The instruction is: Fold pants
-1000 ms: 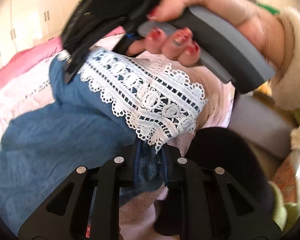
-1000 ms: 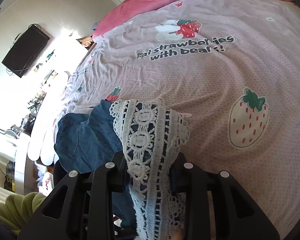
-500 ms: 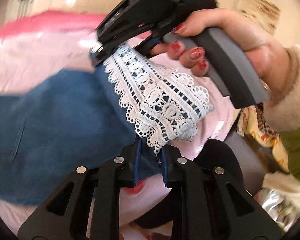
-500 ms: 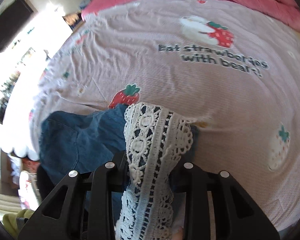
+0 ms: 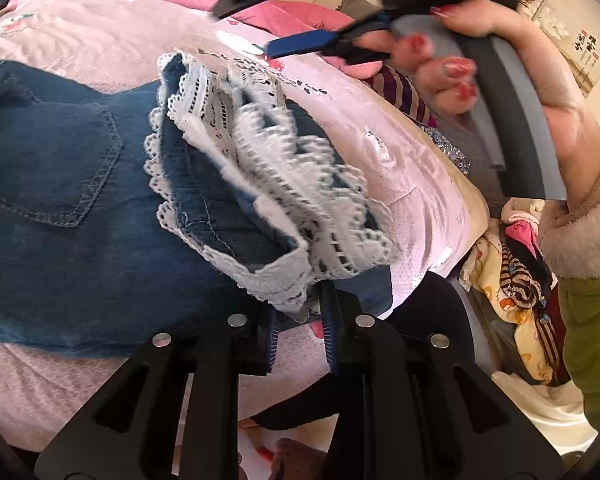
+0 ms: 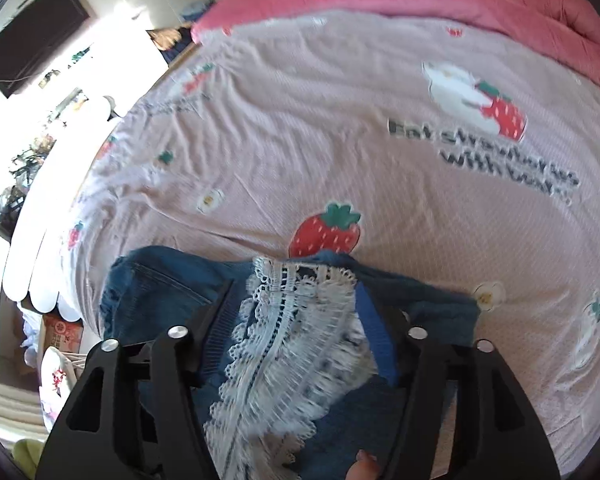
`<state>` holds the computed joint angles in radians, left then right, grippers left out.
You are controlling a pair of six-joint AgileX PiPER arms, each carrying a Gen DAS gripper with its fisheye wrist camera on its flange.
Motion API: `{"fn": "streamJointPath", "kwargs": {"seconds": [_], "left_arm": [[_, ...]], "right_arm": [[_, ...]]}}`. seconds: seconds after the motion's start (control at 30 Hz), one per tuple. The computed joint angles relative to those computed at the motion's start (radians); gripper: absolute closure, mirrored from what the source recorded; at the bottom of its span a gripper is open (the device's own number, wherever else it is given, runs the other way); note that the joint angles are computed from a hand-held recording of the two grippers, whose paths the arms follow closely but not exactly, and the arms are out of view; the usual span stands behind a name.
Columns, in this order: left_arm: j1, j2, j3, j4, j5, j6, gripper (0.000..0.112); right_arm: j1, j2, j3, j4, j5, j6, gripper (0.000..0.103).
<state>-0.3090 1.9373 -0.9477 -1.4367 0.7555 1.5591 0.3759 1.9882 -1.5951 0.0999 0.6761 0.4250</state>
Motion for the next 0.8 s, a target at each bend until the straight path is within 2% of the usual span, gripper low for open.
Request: {"fn": "streamJointPath", "kwargs": {"seconds": [0.17, 0.27, 0.43, 0.53, 0.67, 0.7, 0.77, 0.8], "left_arm": [[0.043, -0.017, 0.016, 0.039, 0.02, -0.011, 0.094], [0.097, -0.035, 0.02, 0.098, 0.046, -0.026, 0.083], [0.166, -0.142, 0.1, 0.101, 0.018, 0.027, 0.069], [0.195, -0.202, 0.12, 0.108, 0.013, 0.04, 0.066], [0.163, -0.207, 0.073, 0.132, -0.015, -0.024, 0.066], [0.144, -0.197, 0.051, 0.135, -0.032, -0.047, 0.066], [0.103, -0.176, 0.014, 0.18, -0.082, -0.115, 0.066], [0.086, -0.15, -0.015, 0.209, -0.089, -0.161, 0.067]], "right_arm": [[-0.004, -0.07, 0.091, -0.082, -0.033, -0.004, 0.034], [-0.006, -0.06, 0.098, -0.098, -0.025, -0.042, 0.034], [0.009, -0.004, 0.069, -0.127, -0.025, -0.109, 0.034], [0.01, 0.037, 0.034, -0.12, -0.028, -0.155, 0.034], [-0.002, 0.102, -0.041, -0.089, 0.01, -0.19, 0.036], [-0.004, 0.11, -0.05, -0.08, 0.016, -0.199, 0.037], [-0.011, 0.133, -0.071, -0.038, 0.042, -0.247, 0.059], [-0.013, 0.141, -0.075, -0.018, 0.051, -0.268, 0.065]]}}
